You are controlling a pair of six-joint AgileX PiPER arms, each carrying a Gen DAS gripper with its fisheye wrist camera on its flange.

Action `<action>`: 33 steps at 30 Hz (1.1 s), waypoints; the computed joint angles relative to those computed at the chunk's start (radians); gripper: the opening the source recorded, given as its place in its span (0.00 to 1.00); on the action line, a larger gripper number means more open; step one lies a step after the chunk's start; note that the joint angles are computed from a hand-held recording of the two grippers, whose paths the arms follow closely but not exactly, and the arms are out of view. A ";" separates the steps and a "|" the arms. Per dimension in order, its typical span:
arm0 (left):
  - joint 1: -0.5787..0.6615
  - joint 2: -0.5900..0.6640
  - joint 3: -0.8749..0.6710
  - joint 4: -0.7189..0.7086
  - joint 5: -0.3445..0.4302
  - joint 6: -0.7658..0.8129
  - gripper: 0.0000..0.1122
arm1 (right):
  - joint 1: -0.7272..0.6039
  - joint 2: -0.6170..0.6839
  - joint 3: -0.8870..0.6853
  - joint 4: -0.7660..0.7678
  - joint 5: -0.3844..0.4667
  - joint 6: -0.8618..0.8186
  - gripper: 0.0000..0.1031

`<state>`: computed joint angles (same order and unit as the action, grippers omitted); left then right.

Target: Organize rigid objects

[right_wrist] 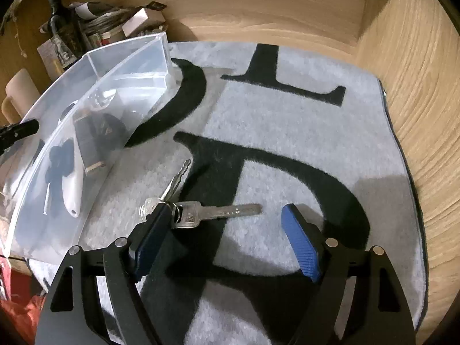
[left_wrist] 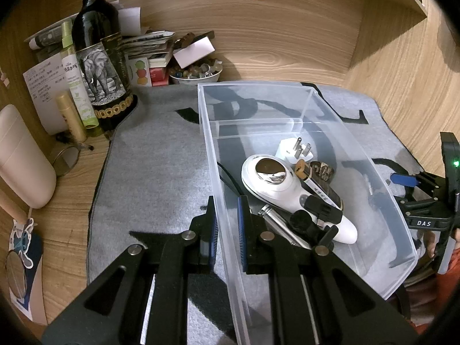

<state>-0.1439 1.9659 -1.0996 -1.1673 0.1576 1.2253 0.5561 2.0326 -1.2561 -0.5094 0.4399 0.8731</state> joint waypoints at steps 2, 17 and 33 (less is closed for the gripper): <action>0.000 0.000 0.000 -0.001 0.000 0.002 0.09 | 0.000 0.000 0.003 -0.010 -0.014 0.000 0.70; 0.000 0.001 -0.001 0.006 0.001 -0.005 0.09 | 0.011 -0.011 0.004 -0.052 -0.016 0.028 0.57; 0.000 0.001 -0.003 0.015 0.001 -0.015 0.09 | 0.077 -0.079 -0.133 -0.256 0.040 0.106 0.57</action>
<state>-0.1440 1.9668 -1.1023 -1.1526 0.1586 1.2105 0.6331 1.9539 -1.3893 -0.7658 0.4803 0.9793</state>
